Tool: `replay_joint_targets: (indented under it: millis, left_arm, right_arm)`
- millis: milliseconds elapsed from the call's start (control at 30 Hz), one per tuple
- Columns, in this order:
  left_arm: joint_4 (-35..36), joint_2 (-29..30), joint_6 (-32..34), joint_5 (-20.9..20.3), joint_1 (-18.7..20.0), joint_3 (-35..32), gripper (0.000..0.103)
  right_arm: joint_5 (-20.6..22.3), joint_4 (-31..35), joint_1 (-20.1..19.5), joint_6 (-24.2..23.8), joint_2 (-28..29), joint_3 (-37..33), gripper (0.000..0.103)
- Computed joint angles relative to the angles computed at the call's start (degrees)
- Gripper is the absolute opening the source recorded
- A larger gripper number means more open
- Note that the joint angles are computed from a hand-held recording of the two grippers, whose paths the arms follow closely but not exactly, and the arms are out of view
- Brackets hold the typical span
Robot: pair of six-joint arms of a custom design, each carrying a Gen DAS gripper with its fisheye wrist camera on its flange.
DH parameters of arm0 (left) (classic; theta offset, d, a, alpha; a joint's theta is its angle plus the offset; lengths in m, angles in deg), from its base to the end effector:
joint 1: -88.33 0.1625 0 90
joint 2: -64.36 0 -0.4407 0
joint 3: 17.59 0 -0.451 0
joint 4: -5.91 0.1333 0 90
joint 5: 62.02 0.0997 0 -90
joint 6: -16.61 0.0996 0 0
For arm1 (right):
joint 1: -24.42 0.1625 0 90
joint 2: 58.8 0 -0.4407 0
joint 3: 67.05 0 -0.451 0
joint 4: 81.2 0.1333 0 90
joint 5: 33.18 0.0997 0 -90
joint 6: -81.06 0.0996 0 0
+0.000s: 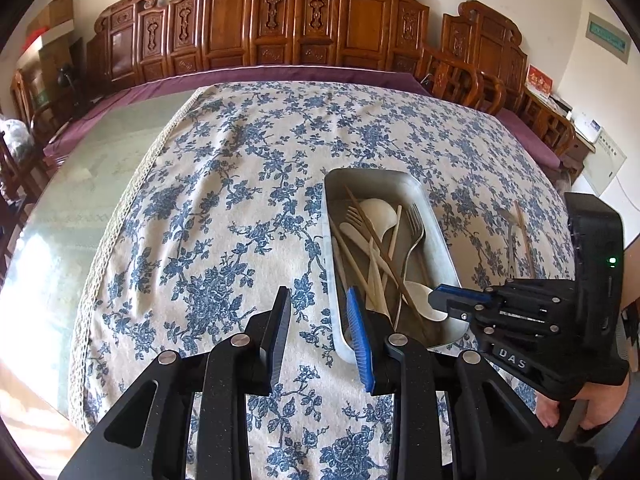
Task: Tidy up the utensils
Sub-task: 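Lower the wooden chopstick into the grey tray and open the right gripper, then move the right gripper toward the remaining chopstick and spoon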
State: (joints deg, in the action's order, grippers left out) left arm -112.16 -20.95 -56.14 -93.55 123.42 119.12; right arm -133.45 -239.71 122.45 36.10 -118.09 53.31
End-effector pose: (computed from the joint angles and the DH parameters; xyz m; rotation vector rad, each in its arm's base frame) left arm -0.1923 -0.4018 0.1619 -0.0897 2.2061 -0.9020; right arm 0.1919 -0.5332 0.0624 1.2914 -2.6292 0.0973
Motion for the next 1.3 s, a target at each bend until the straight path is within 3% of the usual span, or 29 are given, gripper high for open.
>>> replay_joint_targets:
  millis: [167,500,533,600,667,733,767,900,1300]
  left_arm:
    - [-2.38,1.08,2.14,0.03,-0.03,-0.28,0.033]
    - [-7.53,5.35,6.45,0.14,-0.38,-2.42,0.035]
    - [-8.25,6.06,7.15,0.13,-0.34,-2.84,0.037]
    - [-9.21,7.35,8.0,0.45,-0.29,-3.56,0.06]
    - [-11.46,8.63,9.95,0.39,-0.09,-4.04,0.062]
    - [-13.08,10.43,11.52,-0.11,0.43,-5.07,0.068]
    - [-14.26,11.29,12.44,-0.21,0.68,-5.45,0.074]
    - [-18.69,14.6,16.4,-1.16,1.57,-7.04,0.082]
    - [-26.53,22.38,24.37,-2.81,4.65,-12.32,0.082]
  right_arm:
    - [0.96,-0.04,-1.12,-1.23,-2.97,1.28,0.008]
    - [0.72,-1.23,-4.83,-4.59,-10.26,3.1,0.008]
    - [0.45,-1.61,-5.33,-5.13,-10.97,3.11,0.008]
    - [0.07,-2.38,-5.97,-5.62,-11.58,3.02,0.011]
    - [0.13,-3.07,-6.97,-5.8,-12.16,2.71,0.021]
    - [0.01,-3.52,-8.02,-5.5,-12.52,2.28,0.022]
    - [-0.16,-3.67,-8.55,-5.32,-12.63,2.0,0.022]
    - [-1.31,-4.69,-10.17,-5.28,-12.18,0.85,0.029]
    - [-7.03,-7.29,-13.02,-4.59,-5.72,-5.79,0.034]
